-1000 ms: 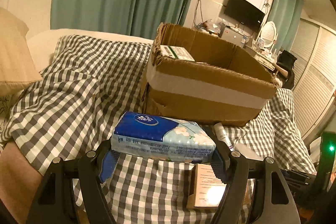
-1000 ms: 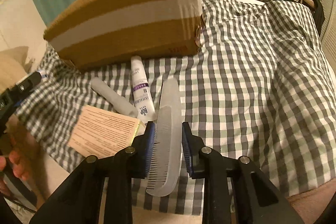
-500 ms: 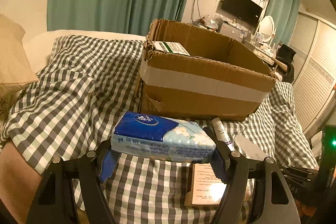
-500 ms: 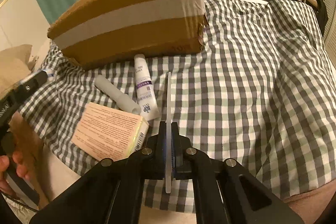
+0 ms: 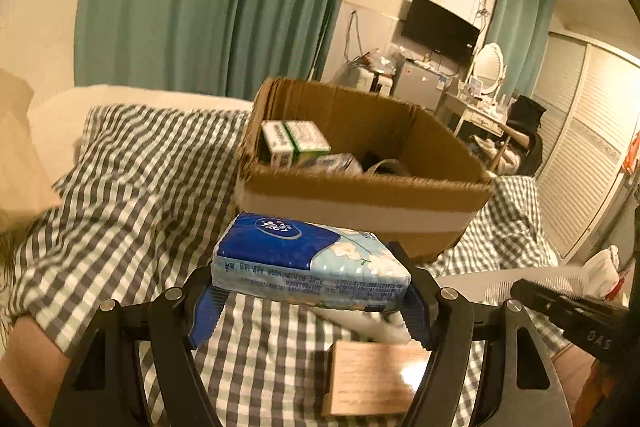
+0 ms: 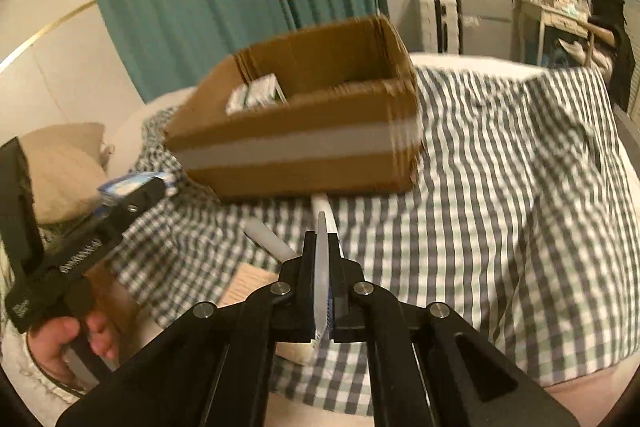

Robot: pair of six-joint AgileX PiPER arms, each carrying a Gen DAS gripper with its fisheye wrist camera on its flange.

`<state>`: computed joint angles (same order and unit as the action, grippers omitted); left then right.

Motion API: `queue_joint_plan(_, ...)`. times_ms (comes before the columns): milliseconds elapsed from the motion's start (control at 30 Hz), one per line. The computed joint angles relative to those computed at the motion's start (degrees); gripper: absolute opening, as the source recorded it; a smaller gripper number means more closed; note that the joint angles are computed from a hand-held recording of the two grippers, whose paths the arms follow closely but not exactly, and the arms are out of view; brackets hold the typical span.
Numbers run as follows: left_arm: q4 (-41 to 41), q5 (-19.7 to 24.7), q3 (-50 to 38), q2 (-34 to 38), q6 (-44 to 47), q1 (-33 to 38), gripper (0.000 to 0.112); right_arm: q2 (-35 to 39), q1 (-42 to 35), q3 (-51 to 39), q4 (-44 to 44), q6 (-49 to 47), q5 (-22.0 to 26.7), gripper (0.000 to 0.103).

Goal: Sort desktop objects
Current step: 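Lift the wipes pack and comb and carry them over the box with both grippers, then open both grippers to drop the wipes pack and comb into the box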

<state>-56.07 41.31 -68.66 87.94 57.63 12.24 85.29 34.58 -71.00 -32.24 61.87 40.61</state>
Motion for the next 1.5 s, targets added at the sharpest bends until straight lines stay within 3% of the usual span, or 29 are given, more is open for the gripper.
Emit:
queue_joint_plan(300, 5.54, 0.79, -15.4, 5.55, -8.85, -5.56, 0.075, 3.33, -2.21, -14.61, 0.74, -10.21, 1.47, 0.003)
queue_joint_plan(467, 6.85, 2.1, -28.17, 12.01, -14.58, -8.41, 0.075, 10.04, -5.63, -27.63, 3.68, -18.45, 2.04, 0.003)
queue_joint_plan(700, 17.34, 4.74, -47.8, 25.02, -26.52, -12.5, 0.075, 23.05, -12.38, -45.56, 13.38, -30.02, 4.98, 0.002)
queue_joint_plan(800, 21.48, 4.72, -51.91, 28.9, -29.02, -13.86, 0.076, 27.19, -14.66, -49.32, 15.96, -31.6, 5.37, 0.003)
queue_joint_plan(933, 24.84, 5.33, -55.19, 32.44, -32.08, -14.57, 0.082, 28.75, -16.65, -47.55, 17.96, -31.53, 2.98, 0.003)
queue_joint_plan(967, 24.85, 4.56, -53.88, 32.01, -32.07, -14.47, 0.092, 28.28, -16.7, -46.13, 17.34, -30.4, 2.03, 0.006)
queue_joint_plan(1000, 25.99, 3.46, -53.19, 31.83, -33.31, -14.68, 0.103, 27.77, -16.75, -44.91, 16.35, -29.24, 1.26, 0.027)
queue_joint_plan(1033, 27.84, 2.6, -53.1, 31.75, -35.33, -15.12, 0.103, 27.18, -16.63, -43.47, 14.61, -27.46, 0.41, 0.047)
queue_joint_plan(1067, 30.68, 1.36, -52.49, 31.28, -38.25, -15.6, 0.103, 25.88, -16.43, -40.86, 11.99, -24.4, -1.18, 0.082)
queue_joint_plan(1133, 30.49, 3.16, -53.49, 31.37, -38.54, -15.31, 0.103, 23.27, -16.24, -36.94, 9.33, -20.49, -3.41, 0.085)
queue_joint_plan(1200, 29.68, 2.65, -51.38, 29.48, -37.37, -15.11, 0.103, 22.35, -16.08, -36.94, 9.11, -20.38, -2.35, 0.085)
queue_joint_plan(1333, 30.3, -0.94, -42.0, 21.61, -33.46, -14.81, 0.103, 16.31, -14.41, -31.05, 5.41, -17.01, -3.81, 0.085)
queue_joint_plan(1500, 29.7, -2.8, -27.85, 9.68, -28.65, -12.15, 0.103, 7.94, -12.63, -21.82, 7.83, -20.09, -6.8, 0.085)
